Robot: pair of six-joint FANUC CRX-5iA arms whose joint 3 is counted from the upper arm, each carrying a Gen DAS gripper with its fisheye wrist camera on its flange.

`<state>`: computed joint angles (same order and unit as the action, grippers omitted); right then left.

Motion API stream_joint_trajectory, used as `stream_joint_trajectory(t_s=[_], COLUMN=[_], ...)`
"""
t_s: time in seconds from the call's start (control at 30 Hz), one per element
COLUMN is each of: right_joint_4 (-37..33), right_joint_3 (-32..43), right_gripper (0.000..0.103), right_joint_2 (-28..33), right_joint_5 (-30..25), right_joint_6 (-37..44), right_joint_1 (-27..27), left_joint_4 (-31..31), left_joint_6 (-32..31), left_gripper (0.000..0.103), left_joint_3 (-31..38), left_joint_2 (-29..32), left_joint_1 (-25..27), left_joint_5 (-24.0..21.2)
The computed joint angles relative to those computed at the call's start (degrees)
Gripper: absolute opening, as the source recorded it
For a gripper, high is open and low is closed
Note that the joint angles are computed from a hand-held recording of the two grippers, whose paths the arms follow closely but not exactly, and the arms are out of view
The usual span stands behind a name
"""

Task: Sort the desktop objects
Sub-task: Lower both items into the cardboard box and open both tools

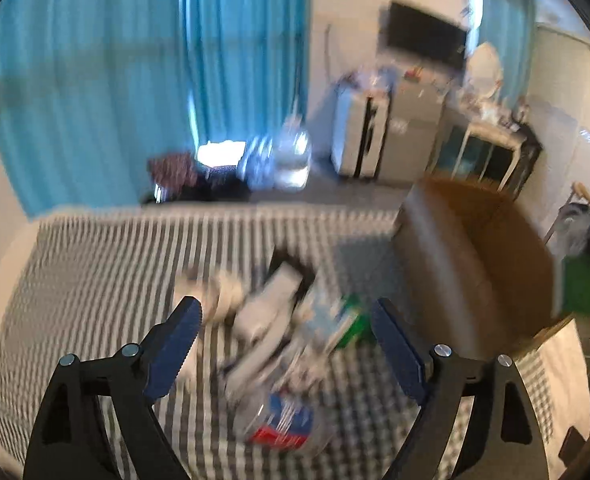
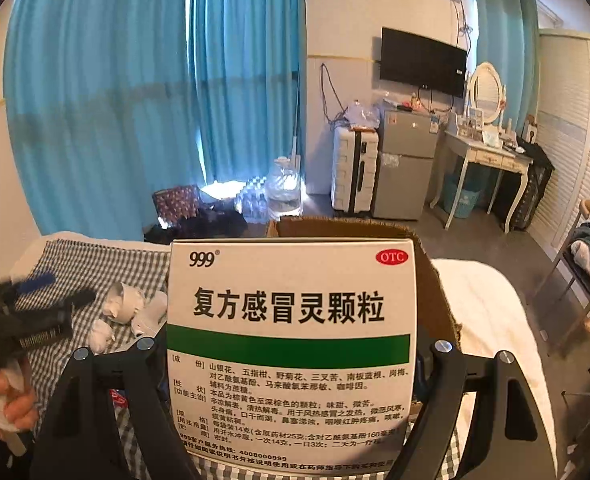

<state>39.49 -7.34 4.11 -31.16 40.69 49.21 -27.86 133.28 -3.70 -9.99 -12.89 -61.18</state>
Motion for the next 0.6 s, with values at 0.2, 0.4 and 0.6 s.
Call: stream_joint_trajectory(t_s=[0.2, 0.4, 0.6], right_joint_4=[-2.81, -2.19, -1.25], right_joint_3=[1.07, 0.29, -0.35], right_gripper=[0.081, 0.081, 0.081], right_joint_2=[2.19, 2.89, 3.15], right_joint_5=[0.93, 0.88, 0.65], right_joint_6=[0.52, -0.18, -1.57], right_joint_1=[-0.6, -0.61, -0.85], left_joint_4=[10.31, 20.52, 21.87], left_joint_6=[0.01, -2.37, 1.23], left_gripper=[0.089, 0.094, 0.073], left_joint_3=[-7.52, -13.2, -14.06], left_joint_2=[3.12, 5.83, 7.13], left_joint_1=[5.64, 9.85, 11.2], left_joint_5=[-0.28, 6.41, 8.59])
